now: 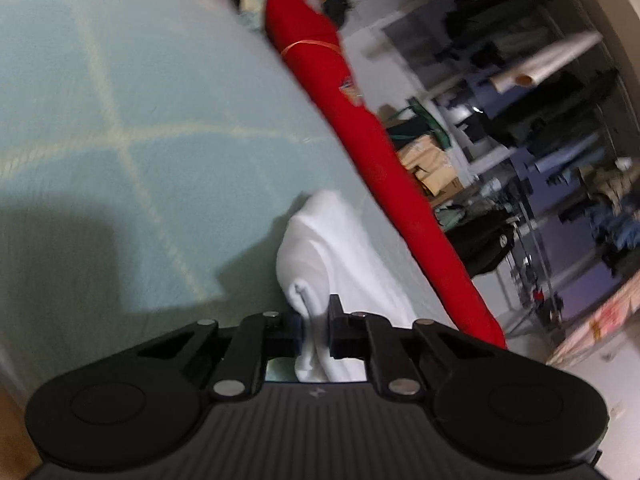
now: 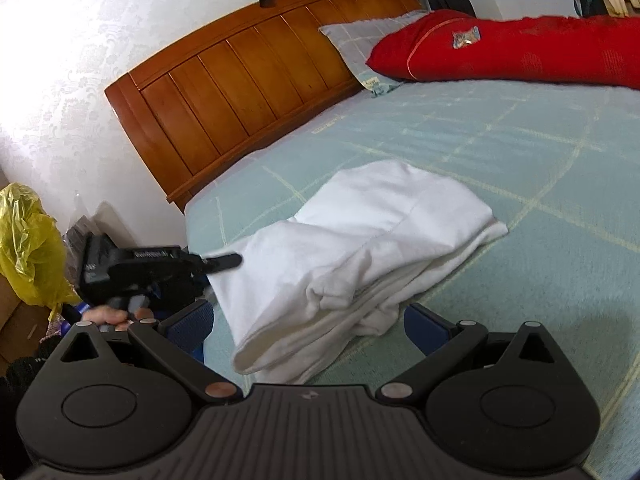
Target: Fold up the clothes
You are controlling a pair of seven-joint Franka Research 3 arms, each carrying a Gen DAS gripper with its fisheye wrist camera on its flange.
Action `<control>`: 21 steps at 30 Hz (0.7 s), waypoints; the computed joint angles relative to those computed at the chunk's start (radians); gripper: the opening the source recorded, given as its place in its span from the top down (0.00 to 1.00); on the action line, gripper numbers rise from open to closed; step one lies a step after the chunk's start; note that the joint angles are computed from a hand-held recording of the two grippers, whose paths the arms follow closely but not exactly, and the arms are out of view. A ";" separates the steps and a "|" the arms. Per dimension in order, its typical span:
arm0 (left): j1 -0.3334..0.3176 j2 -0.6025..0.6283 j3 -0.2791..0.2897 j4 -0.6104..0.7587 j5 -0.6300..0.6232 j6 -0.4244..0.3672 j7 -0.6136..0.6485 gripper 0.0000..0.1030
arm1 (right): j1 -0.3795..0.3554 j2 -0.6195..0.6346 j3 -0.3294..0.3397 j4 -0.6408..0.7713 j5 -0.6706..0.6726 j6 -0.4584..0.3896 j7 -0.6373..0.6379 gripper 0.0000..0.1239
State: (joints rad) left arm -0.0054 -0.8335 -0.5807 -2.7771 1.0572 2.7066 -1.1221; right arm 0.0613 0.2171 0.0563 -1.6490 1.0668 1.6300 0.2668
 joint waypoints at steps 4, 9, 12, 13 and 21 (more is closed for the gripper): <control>-0.104 0.062 0.087 0.021 -0.146 -0.065 0.166 0.90 | 0.002 -0.003 0.002 0.001 0.006 0.009 -0.010 0.17; -0.187 0.020 0.096 0.002 -0.299 -0.182 0.230 0.77 | 0.027 -0.022 0.021 -0.007 0.022 0.047 -0.097 0.17; -0.239 0.048 0.120 0.107 -0.367 -0.383 0.441 0.70 | 0.067 -0.046 0.039 -0.029 0.019 0.104 -0.214 0.17; -0.244 0.058 0.132 0.138 -0.367 -0.415 0.507 0.62 | 0.084 -0.054 0.044 -0.046 0.006 0.128 -0.249 0.17; -0.061 0.293 0.253 0.304 -0.142 -0.033 0.782 0.46 | 0.159 -0.116 0.044 -0.210 -0.063 0.291 -0.469 0.17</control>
